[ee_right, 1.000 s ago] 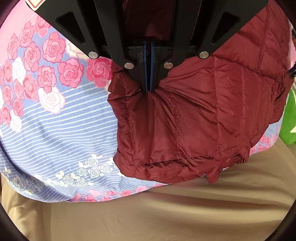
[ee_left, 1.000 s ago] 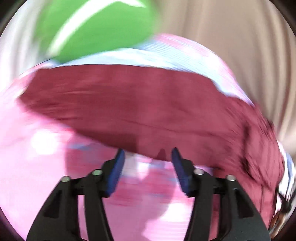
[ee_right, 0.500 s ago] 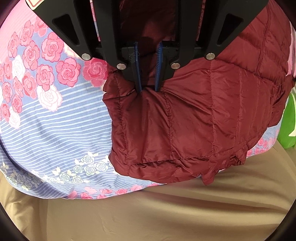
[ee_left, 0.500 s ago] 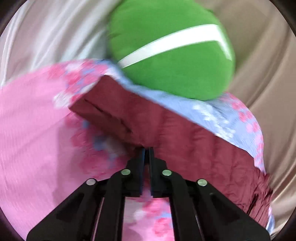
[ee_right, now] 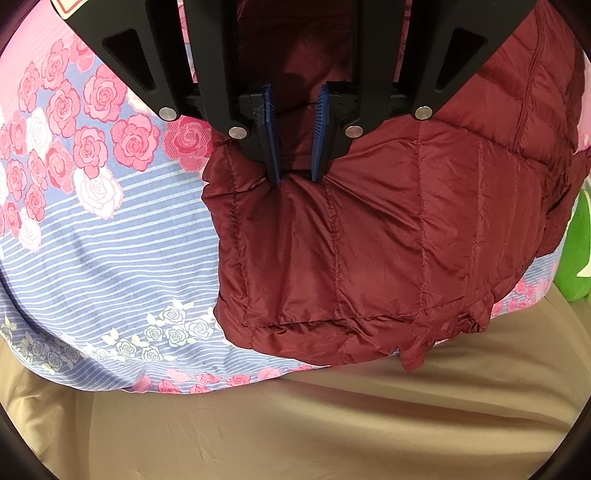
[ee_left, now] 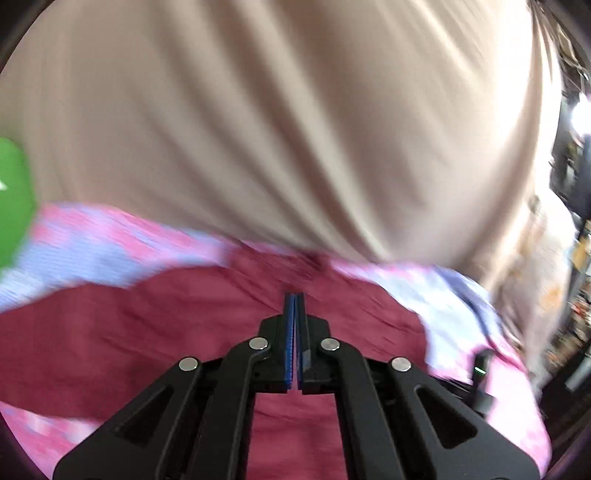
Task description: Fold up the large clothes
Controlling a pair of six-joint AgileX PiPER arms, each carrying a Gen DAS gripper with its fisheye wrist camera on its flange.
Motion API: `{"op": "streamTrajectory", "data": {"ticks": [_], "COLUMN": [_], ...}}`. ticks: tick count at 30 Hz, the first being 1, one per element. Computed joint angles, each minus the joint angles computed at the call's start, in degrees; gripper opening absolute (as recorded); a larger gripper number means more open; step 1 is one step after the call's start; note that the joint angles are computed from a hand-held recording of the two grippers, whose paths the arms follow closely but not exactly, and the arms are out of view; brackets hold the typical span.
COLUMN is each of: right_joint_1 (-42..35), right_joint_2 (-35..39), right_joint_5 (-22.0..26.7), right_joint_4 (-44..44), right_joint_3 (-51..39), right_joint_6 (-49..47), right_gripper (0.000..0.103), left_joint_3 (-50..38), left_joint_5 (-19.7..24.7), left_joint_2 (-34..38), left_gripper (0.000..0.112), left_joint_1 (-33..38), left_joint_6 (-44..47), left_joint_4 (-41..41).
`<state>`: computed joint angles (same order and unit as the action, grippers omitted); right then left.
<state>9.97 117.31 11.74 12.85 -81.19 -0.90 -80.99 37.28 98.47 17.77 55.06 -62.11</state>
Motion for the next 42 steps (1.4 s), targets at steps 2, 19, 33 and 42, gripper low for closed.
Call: {"op": "streamTrajectory", "data": {"ticks": [2, 19, 33, 42], "right_joint_1": [-0.37, 1.15, 1.67, 2.17], "right_joint_2": [-0.14, -0.48, -0.55, -0.66], "right_joint_5": [-0.2, -0.73, -0.73, -0.95], "right_joint_4": [4.69, -5.44, -17.75, -22.58], "right_joint_3": [0.38, 0.2, 0.18, 0.5], "right_joint_6": [-4.59, 3.43, 16.27, 20.48], "right_gripper": [0.02, 0.044, 0.062, 0.065], "left_joint_3": [0.0, -23.09, -41.46, -14.62], "left_joint_5": [-0.13, -3.36, 8.11, 3.67], "left_joint_2": [2.46, 30.47, 40.4, 13.45], "left_gripper": [0.003, 0.066, 0.001, 0.001], "left_joint_1": [-1.99, 42.48, 43.59, 22.2], "left_joint_6": [-2.53, -39.14, -36.9, -5.52], "left_joint_4": [0.7, 28.02, 19.12, -2.53]}}
